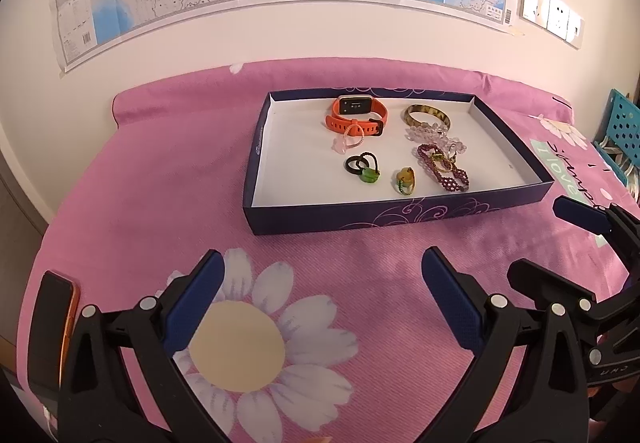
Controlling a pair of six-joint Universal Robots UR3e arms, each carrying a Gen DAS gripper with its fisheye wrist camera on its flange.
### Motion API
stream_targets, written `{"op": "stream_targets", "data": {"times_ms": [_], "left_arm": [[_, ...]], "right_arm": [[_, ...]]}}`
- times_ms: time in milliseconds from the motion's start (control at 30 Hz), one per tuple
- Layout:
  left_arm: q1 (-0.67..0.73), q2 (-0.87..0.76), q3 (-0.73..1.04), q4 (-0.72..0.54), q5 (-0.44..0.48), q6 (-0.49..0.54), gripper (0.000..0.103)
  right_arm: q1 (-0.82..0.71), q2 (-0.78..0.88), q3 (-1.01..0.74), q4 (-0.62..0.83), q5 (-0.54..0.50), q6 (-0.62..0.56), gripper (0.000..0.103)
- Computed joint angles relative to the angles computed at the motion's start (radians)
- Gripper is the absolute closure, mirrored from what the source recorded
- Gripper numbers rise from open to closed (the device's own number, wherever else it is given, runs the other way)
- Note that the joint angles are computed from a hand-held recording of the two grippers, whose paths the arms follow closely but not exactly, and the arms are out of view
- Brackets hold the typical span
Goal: Organize jewelry
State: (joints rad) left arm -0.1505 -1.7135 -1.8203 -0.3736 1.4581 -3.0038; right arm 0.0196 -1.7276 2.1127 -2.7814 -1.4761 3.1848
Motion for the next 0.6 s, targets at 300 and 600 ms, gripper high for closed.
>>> {"op": "stream_targets", "data": {"times_ms": [300, 600], "left_arm": [[0.0, 0.004, -0.007, -0.003, -0.008, 0.006, 0.006], [0.0, 0.006, -0.01, -0.008, -0.009, 0.004, 0.006]], "right_arm": [[0.001, 0.003, 0.0, -0.002, -0.002, 0.001, 0.007], [-0.002, 0.001, 0.003, -0.002, 0.001, 0.003, 0.007]]}}
